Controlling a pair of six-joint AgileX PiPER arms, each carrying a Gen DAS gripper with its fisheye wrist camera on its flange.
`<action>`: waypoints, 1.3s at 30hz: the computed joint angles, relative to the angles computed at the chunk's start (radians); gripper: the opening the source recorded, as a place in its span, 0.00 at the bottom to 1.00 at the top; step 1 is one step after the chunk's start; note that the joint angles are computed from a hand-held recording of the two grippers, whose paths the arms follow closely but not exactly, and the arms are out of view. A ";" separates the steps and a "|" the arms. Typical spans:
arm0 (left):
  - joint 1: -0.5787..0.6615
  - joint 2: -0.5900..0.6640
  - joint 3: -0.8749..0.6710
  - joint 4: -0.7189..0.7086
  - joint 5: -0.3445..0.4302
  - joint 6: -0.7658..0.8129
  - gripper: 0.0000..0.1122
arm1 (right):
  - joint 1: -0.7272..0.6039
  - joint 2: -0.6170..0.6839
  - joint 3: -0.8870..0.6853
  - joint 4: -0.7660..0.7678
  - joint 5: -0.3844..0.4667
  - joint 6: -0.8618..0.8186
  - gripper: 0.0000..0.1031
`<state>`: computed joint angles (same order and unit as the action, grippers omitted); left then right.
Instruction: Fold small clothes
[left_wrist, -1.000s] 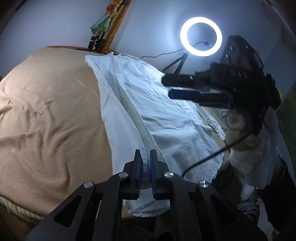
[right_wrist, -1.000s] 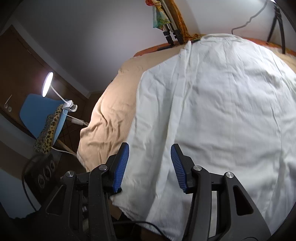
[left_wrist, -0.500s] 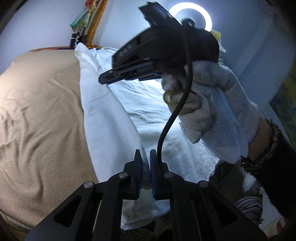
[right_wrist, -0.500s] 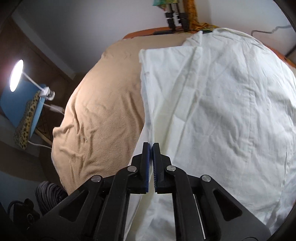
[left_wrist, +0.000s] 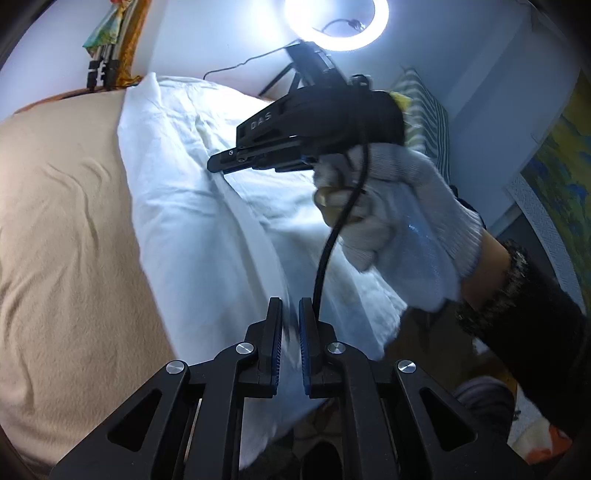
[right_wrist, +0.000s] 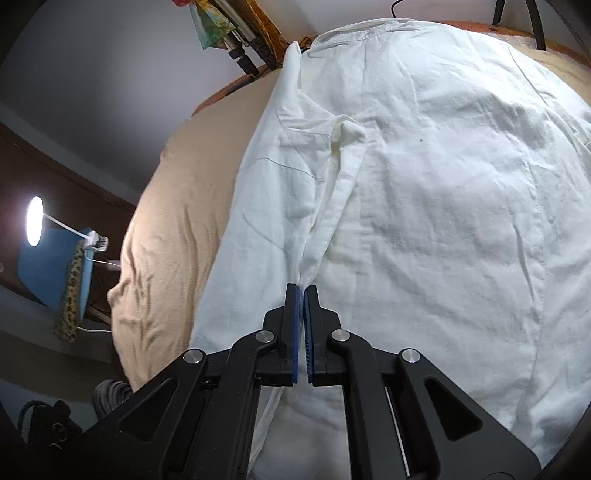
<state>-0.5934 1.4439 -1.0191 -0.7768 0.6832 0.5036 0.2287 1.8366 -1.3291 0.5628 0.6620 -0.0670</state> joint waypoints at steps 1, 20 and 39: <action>0.007 -0.021 0.005 0.016 0.021 -0.014 0.08 | -0.006 0.001 -0.001 0.008 0.005 -0.010 0.04; 0.235 -0.133 0.057 0.001 0.064 0.139 0.12 | 0.041 -0.385 0.545 0.323 -0.058 -0.255 0.33; 0.034 0.171 -0.107 0.304 -0.132 0.010 0.13 | 0.111 -0.495 0.672 0.295 -0.190 -0.200 0.03</action>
